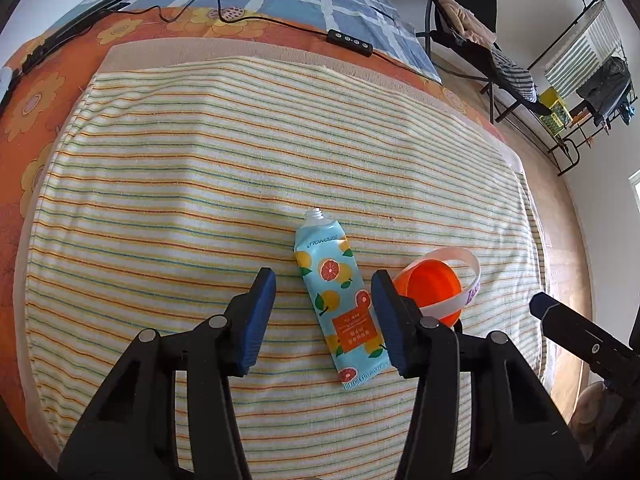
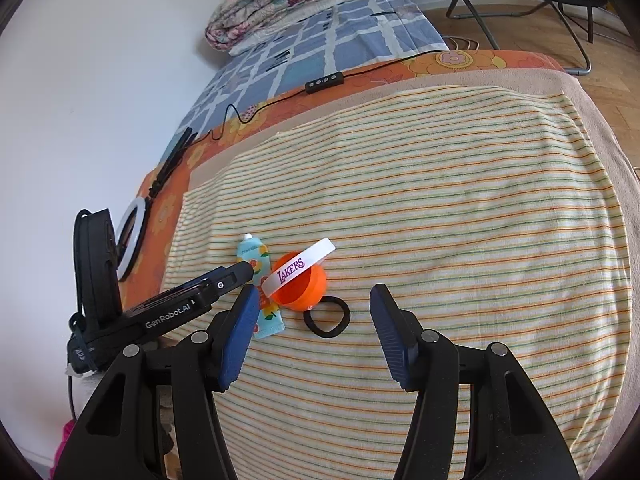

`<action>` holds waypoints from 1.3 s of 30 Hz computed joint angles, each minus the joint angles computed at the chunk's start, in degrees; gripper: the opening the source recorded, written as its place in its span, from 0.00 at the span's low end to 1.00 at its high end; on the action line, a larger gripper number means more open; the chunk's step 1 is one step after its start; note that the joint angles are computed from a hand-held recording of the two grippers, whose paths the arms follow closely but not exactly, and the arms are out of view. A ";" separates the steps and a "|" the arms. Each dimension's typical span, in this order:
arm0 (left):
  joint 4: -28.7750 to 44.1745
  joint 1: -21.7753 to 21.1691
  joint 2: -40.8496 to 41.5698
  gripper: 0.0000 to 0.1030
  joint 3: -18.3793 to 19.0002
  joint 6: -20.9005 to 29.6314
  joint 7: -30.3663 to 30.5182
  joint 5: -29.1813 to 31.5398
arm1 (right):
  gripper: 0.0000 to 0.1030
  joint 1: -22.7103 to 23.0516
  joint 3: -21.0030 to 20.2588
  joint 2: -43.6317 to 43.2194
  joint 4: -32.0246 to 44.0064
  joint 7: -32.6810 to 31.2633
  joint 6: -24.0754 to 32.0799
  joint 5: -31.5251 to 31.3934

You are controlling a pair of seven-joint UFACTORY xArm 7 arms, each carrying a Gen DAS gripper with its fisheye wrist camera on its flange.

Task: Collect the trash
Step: 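Grasp the blue floral tube with the left gripper while the right gripper approaches the orange cup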

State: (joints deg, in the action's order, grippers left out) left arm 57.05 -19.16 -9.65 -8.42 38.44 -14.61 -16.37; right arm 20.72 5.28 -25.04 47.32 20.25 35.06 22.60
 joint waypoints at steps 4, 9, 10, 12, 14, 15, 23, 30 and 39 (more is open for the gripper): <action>-0.37 -0.18 1.15 0.45 -0.13 -2.35 0.29 -0.46 | 0.55 0.23 -0.42 2.04 0.79 -0.84 -1.04 0.89; -0.66 -0.06 1.92 0.24 -0.76 -4.87 -1.44 2.47 | 0.54 0.50 -0.93 5.07 2.02 -1.61 -1.95 3.32; -0.96 -0.06 1.86 0.22 -0.85 -5.57 -1.84 2.95 | 0.54 0.54 -0.97 5.66 2.26 -1.82 -2.07 3.85; -1.40 -0.13 1.75 0.17 -0.78 -6.78 -2.12 3.12 | 0.53 0.52 -0.87 6.88 2.92 -2.13 -2.30 4.63; -1.61 -0.19 1.77 0.14 -0.60 -7.76 -2.17 2.83 | 0.49 0.42 -0.66 8.04 3.71 -2.27 -2.29 5.19; -1.61 -0.24 1.83 0.13 -0.46 -8.14 -2.00 2.48 | 0.48 0.31 -0.51 8.67 4.22 -2.18 -2.25 5.34; -2.98 -0.23 0.36 0.07 0.10 -9.75 0.04 2.33 | 0.32 -0.77 0.68 12.88 7.99 -0.74 -1.01 5.74; -4.29 0.12 -1.00 0.06 0.86 -9.69 1.51 1.45 | 0.21 -1.58 1.81 14.20 9.21 2.27 -0.42 3.34; -4.76 0.28 -1.52 0.06 1.03 -9.60 2.35 0.61 | 0.21 -1.83 1.92 14.82 10.43 5.02 1.52 1.83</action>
